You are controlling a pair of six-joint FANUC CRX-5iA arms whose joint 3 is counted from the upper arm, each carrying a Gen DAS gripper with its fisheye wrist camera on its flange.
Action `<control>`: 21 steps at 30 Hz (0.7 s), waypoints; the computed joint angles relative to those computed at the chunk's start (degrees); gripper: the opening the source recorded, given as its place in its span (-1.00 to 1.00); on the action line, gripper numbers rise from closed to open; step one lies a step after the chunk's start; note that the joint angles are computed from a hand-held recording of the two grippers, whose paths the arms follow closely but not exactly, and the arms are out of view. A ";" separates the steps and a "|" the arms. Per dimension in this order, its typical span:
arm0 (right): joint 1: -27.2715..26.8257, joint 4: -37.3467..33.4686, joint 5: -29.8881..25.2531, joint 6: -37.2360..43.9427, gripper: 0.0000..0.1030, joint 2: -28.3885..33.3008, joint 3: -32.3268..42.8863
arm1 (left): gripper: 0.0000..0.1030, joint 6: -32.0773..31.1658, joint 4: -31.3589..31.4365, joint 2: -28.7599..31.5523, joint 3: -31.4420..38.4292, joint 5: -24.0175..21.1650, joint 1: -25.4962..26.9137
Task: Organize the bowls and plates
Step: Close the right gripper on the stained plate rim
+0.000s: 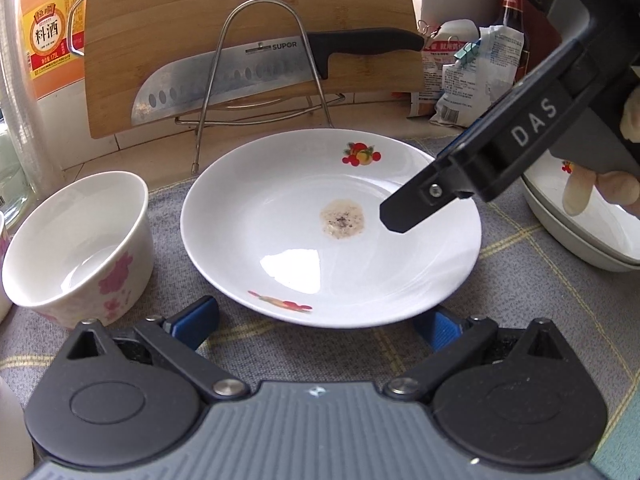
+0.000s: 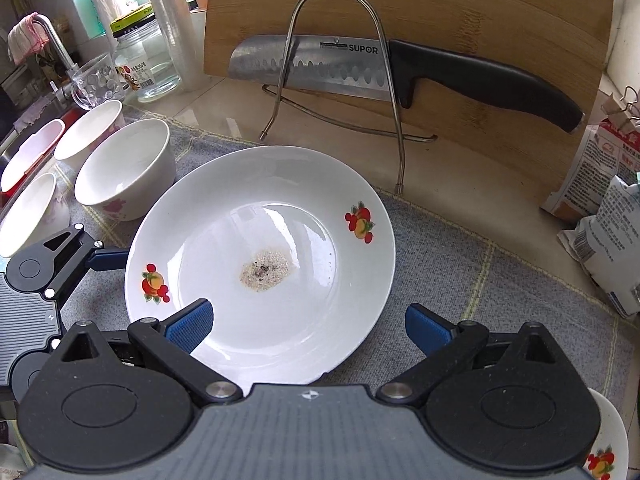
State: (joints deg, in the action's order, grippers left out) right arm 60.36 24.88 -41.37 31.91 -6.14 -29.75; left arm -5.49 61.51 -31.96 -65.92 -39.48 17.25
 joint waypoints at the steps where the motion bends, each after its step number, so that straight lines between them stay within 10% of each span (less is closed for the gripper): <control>1: -0.49 -0.95 0.31 1.14 1.00 0.39 0.45 | 1.00 -1.26 0.75 0.16 -0.17 -0.31 0.13; 21: -10.93 -25.12 3.87 29.73 1.00 6.85 11.32 | 1.00 -12.53 6.84 3.21 -0.77 -4.58 1.69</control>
State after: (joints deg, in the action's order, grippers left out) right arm 49.43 -0.24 -37.50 61.64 0.71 -18.44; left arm -18.02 68.35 -28.75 -66.68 -44.06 18.94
